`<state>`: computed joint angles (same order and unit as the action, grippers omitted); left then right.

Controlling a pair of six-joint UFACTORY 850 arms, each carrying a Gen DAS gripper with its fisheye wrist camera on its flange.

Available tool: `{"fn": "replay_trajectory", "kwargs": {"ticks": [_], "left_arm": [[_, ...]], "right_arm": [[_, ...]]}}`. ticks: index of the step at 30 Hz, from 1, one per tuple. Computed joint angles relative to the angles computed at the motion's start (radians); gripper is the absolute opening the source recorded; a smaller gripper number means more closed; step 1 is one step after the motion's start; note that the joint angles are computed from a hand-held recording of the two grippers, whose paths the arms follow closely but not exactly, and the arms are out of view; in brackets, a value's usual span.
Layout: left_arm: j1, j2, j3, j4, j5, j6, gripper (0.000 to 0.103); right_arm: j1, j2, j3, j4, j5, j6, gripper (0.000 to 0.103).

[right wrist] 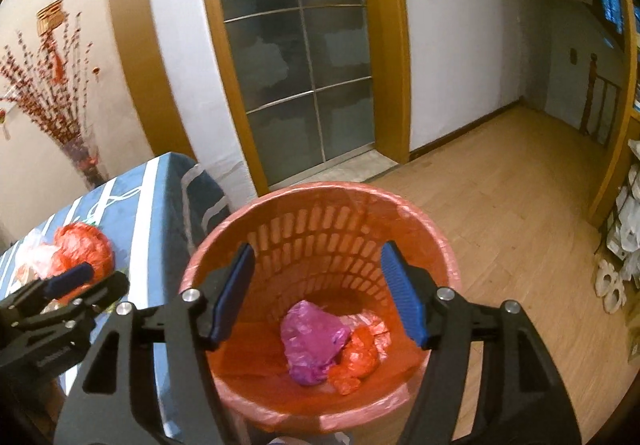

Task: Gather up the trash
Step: 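Grasp white paper bag with left tool while right tool grasps red bag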

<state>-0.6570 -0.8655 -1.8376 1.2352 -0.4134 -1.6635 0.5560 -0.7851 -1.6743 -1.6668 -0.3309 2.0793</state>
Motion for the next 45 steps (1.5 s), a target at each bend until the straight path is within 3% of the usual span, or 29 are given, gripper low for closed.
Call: {"fn": "replay_trajectory", "kwargs": {"ticks": [4, 12, 17, 23, 27, 30, 31, 34, 38, 45], "left_arm": [[0.0, 0.076, 0.117, 0.148, -0.043, -0.18, 0.072], [0.011, 0.22, 0.334, 0.304, -0.149, -0.435, 0.075], [0.024, 0.269, 0.421, 0.296, -0.207, -0.487, 0.075], [0.039, 0.255, 0.427, 0.213, -0.237, -0.413, 0.073], [0.048, 0.208, 0.38, 0.132, -0.25, -0.302, 0.062], [0.065, 0.179, 0.348, 0.066, -0.232, -0.238, 0.045], [0.068, 0.18, 0.356, 0.065, -0.224, -0.244, 0.034], [0.068, 0.203, 0.395, 0.125, -0.2, -0.314, 0.021], [0.064, 0.253, 0.457, 0.244, -0.183, -0.436, 0.02], [0.055, 0.354, 0.56, 0.343, -0.227, -0.575, 0.02]], "right_arm": [[0.024, -0.004, -0.011, -0.008, 0.016, -0.014, 0.064], [0.083, -0.017, -0.036, 0.002, 0.039, -0.07, 0.064], [0.112, -0.033, -0.06, 0.05, 0.057, -0.133, 0.064], [0.131, -0.045, -0.076, 0.112, 0.065, -0.205, 0.064], [0.138, -0.051, -0.08, 0.152, 0.069, -0.244, 0.064], [0.141, -0.058, -0.087, 0.188, 0.076, -0.283, 0.064], [0.143, -0.06, -0.089, 0.197, 0.077, -0.294, 0.064], [0.144, -0.063, -0.093, 0.211, 0.083, -0.314, 0.064], [0.148, -0.074, -0.111, 0.249, 0.096, -0.356, 0.064], [0.159, -0.115, -0.187, 0.348, 0.133, -0.472, 0.064]]}}
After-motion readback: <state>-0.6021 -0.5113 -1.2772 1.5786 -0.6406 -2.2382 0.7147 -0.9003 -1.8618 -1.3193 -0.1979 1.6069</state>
